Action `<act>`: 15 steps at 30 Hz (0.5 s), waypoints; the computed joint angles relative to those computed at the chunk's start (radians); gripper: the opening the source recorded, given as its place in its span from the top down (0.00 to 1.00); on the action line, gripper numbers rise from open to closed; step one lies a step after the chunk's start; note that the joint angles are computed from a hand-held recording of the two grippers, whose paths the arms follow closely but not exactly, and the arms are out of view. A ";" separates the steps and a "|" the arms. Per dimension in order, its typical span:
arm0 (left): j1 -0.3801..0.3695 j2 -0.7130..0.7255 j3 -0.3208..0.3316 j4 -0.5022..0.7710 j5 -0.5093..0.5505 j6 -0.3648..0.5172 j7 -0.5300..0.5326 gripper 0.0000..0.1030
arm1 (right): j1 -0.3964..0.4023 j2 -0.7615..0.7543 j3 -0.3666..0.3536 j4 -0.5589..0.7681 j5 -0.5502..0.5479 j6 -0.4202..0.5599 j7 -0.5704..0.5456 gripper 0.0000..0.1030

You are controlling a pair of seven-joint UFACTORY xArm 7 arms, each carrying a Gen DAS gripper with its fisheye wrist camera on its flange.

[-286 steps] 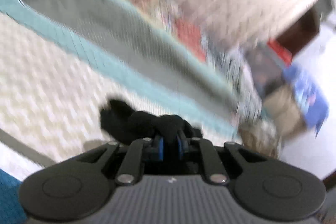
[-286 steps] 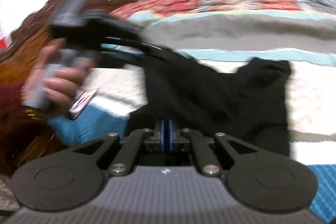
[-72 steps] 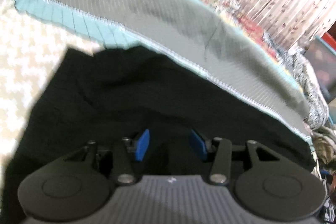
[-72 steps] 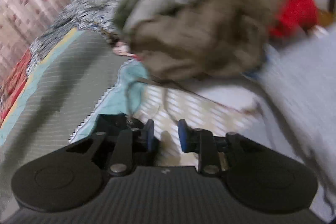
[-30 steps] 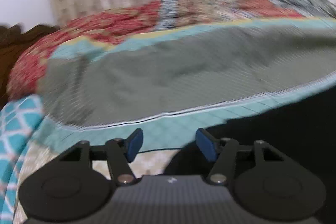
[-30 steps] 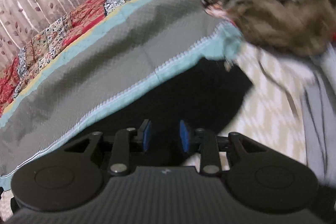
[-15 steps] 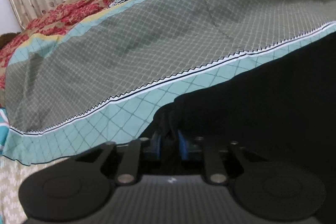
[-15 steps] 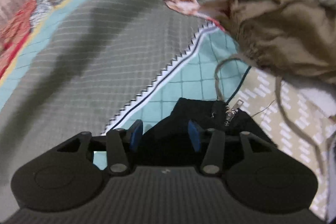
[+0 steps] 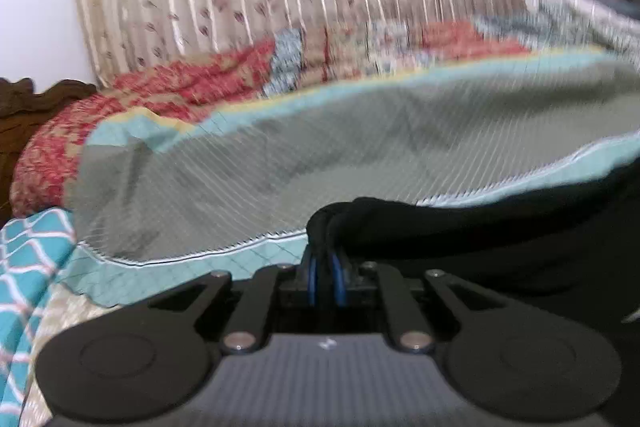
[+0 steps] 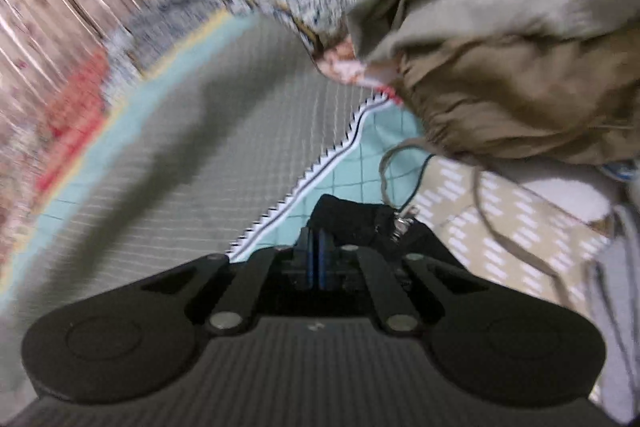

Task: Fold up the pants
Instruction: 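Grasp the pant leg hem with the right gripper while the left gripper grasps the waistband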

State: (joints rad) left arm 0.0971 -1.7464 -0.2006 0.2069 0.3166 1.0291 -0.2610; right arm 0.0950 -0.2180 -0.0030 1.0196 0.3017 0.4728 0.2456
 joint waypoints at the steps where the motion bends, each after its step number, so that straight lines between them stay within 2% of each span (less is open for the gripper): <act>1: -0.020 -0.051 -0.020 0.024 -0.024 0.058 -0.004 0.92 | 0.009 -0.068 -0.029 -0.045 0.053 -0.006 -0.050 0.98; 4: -0.077 -0.171 -0.094 0.106 -0.089 0.233 -0.007 0.92 | 0.017 -0.232 -0.094 -0.145 0.125 0.015 -0.106 0.98; 7: -0.125 -0.245 -0.189 0.201 -0.183 0.420 -0.011 0.92 | 0.001 -0.393 -0.155 -0.227 0.123 0.115 -0.148 0.98; 9: -0.132 -0.268 -0.245 0.267 -0.254 0.528 -0.038 0.92 | -0.002 -0.443 -0.193 -0.247 0.124 0.213 -0.175 0.98; 13: -0.132 -0.286 -0.361 0.420 -0.408 0.718 -0.083 0.92 | 0.005 -0.500 -0.189 -0.301 0.155 0.282 -0.193 0.94; 15: -0.121 -0.293 -0.389 0.478 -0.465 0.786 -0.103 0.92 | 0.027 -0.513 -0.169 -0.314 0.169 0.301 -0.201 0.93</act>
State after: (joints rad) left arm -0.0244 -2.0391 -0.5898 0.6848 -0.1486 1.8151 -0.3639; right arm 0.1224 -0.7306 -0.1724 0.7058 0.4709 0.7742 0.0446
